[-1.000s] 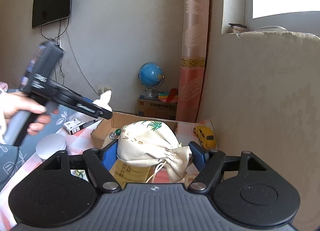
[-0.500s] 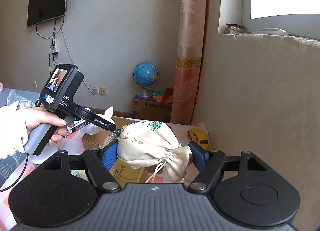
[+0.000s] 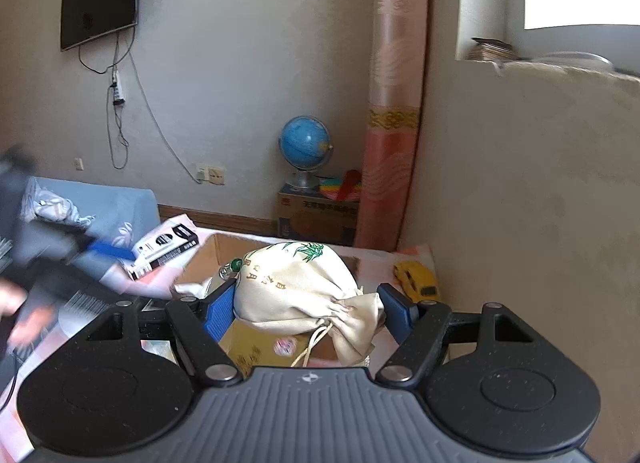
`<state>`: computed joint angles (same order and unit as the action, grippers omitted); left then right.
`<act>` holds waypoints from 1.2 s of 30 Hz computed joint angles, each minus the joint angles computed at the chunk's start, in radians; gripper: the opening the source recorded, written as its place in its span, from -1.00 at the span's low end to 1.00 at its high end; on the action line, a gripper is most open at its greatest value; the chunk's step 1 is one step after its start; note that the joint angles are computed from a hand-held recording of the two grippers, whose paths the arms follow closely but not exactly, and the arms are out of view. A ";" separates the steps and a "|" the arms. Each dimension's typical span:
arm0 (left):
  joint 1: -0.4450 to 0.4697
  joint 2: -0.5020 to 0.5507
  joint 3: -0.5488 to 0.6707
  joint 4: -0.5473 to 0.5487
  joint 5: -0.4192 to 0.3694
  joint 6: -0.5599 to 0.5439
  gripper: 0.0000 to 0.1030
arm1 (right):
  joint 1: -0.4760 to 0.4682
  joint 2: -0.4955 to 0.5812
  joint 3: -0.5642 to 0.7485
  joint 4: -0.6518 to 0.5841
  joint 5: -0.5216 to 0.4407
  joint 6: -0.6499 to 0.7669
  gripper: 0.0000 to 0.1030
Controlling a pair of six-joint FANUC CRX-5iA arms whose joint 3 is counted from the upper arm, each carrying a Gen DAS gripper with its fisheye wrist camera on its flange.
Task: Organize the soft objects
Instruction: 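Carry sock and pouch to the cardboard box and release both inside, then lower the left gripper onto the blue face mask and close on it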
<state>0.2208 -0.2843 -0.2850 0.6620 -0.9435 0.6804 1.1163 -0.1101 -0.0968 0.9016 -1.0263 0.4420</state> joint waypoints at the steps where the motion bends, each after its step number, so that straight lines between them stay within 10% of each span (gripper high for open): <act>1: 0.018 -0.035 -0.036 0.026 -0.003 -0.025 0.88 | -0.010 0.009 0.015 -0.012 0.014 0.014 0.52; 17: 0.226 -0.356 -0.310 0.099 -0.035 -0.109 0.90 | -0.183 0.284 0.392 -0.308 0.141 0.317 0.52; 36: 0.222 -0.371 -0.345 0.117 -0.074 -0.152 0.90 | -0.175 0.249 0.240 -0.303 0.091 0.217 1.00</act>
<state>0.4425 -0.6552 -0.6300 0.7790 -1.0174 0.5282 0.9412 0.1391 0.1435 0.5990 -0.9356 0.6587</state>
